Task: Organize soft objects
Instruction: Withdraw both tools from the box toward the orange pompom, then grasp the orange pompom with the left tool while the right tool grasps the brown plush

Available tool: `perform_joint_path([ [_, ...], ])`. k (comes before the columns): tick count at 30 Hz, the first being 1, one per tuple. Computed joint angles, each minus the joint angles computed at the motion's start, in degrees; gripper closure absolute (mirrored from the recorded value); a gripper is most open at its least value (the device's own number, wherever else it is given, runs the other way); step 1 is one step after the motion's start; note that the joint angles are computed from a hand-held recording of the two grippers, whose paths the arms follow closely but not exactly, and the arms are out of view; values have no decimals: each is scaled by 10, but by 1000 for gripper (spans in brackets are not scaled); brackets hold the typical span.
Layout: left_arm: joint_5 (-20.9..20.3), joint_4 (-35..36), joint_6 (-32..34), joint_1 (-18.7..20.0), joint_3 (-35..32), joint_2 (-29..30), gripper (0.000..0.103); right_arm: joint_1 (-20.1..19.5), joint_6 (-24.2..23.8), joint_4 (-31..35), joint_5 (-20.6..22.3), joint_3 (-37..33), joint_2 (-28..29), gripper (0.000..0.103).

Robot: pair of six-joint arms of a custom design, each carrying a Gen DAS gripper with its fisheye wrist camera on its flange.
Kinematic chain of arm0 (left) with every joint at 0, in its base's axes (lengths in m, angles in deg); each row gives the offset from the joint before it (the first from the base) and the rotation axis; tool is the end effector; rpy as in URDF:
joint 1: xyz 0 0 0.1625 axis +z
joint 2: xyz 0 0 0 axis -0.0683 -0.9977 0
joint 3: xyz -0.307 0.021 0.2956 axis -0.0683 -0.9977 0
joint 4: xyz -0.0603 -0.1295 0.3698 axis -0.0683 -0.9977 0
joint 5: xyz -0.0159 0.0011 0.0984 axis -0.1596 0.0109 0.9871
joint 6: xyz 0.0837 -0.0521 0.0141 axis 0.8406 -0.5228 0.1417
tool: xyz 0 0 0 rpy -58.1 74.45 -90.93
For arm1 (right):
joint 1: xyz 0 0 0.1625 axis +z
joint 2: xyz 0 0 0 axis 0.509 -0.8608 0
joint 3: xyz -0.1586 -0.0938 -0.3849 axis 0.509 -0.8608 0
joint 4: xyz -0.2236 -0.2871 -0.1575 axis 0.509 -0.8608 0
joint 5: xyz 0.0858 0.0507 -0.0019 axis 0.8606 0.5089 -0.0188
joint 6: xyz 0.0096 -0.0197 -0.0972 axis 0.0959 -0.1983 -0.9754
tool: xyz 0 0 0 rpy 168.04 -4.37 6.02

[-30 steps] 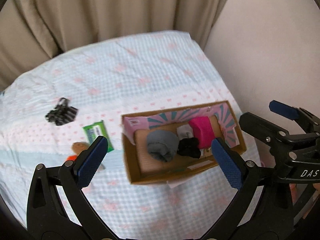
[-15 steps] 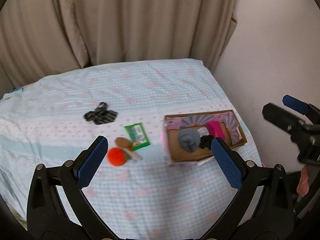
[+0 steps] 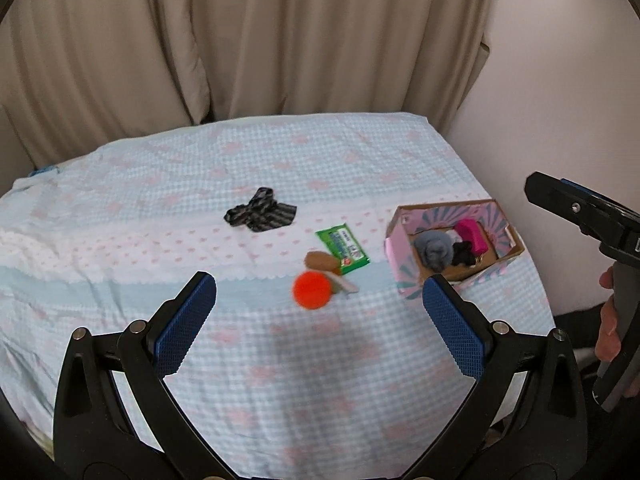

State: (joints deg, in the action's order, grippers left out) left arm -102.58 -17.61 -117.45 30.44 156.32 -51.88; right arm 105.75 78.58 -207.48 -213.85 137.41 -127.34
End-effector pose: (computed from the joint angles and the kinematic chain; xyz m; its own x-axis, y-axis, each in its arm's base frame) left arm -0.2600 -0.3637 0.3707 -0.7828 0.1194 -0.6108 0.4754 0.7481 -0.4629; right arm 0.4882 -0.3813 0.2948 -0.7860 -0.1738 0.5933 -0.5143 0.7164 -0.4714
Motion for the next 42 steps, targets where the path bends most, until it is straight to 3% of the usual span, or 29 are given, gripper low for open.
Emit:
perform_joint_path([
  [5,-34,-90,114,66,28,-15,0,-10,15,-34,-3,-5,56,0],
  [11,-88,-233,245,157,55,32,1,-45,-1,-83,16,0,105,0],
  [19,-163,-452,377,278,77,163,2,-128,-133,-209,88,15,180,17],
  [22,-188,-511,407,319,73,222,10,-167,-195,-239,120,9,216,25],
  [24,-196,-533,421,338,66,256,17,-186,-218,-237,138,4,231,32],
  [29,-211,-580,454,373,48,321,20,-225,-256,-209,166,-14,266,41],
  [38,-224,-594,479,396,23,377,30,-264,-270,-155,184,-33,293,50],
  [42,-224,-578,485,400,8,393,51,-272,-277,-145,195,-36,295,54],
])
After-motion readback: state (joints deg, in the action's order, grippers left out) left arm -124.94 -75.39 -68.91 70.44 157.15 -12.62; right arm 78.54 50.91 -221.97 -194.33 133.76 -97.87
